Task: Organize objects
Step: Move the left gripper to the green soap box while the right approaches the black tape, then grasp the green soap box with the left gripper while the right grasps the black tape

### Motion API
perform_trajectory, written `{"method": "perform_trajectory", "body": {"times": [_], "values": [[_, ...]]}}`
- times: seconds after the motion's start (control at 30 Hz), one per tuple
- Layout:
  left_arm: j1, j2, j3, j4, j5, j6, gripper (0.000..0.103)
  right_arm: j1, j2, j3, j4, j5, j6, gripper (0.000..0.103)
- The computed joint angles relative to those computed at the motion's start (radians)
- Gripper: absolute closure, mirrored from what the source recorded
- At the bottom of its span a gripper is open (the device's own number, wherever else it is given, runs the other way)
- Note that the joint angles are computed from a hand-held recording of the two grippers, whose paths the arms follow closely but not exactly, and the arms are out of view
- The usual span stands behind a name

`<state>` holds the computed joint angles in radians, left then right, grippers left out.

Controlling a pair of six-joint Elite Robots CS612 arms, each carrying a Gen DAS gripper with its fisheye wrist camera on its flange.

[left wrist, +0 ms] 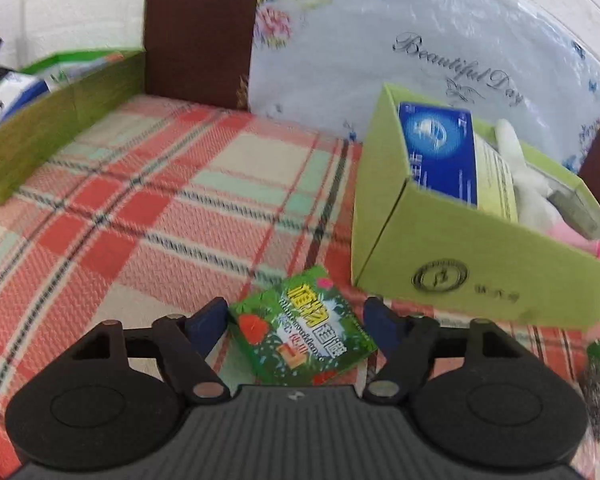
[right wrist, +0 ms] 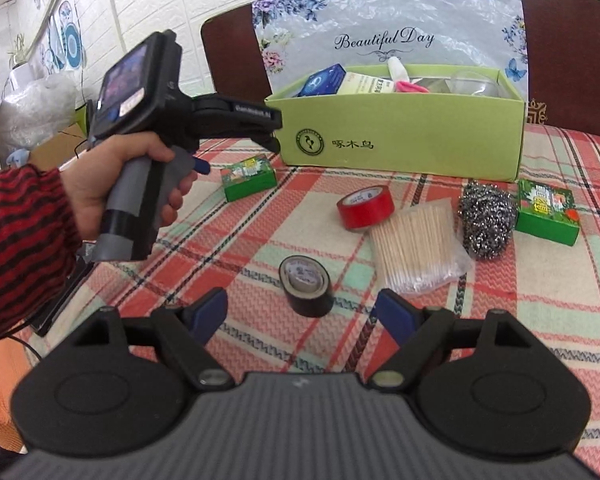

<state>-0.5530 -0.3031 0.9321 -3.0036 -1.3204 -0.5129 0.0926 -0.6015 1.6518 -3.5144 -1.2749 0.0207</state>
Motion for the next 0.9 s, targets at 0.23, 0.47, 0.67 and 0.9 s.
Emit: {"method": "perform_trajectory", "body": {"times": [0.23,0.47,0.67,0.9], "values": [[0.022,-0.074,0.181,-0.141,-0.194,0.094,0.026,0.008,0.010,-0.031,0.047,-0.002,-0.044,0.028],[0.010,-0.156,0.361,-0.264,-0.229,0.047,0.020,0.021,0.030,-0.073,0.082,-0.044,-0.117,0.043],[-0.024,-0.185,0.406,-0.278,-0.105,-0.007,0.015,0.034,0.037,-0.080,0.077,-0.114,-0.099,0.071],[-0.045,-0.137,0.299,-0.118,-0.012,0.020,0.011,0.040,-0.027,0.040,0.058,-0.158,-0.028,0.071]]}}
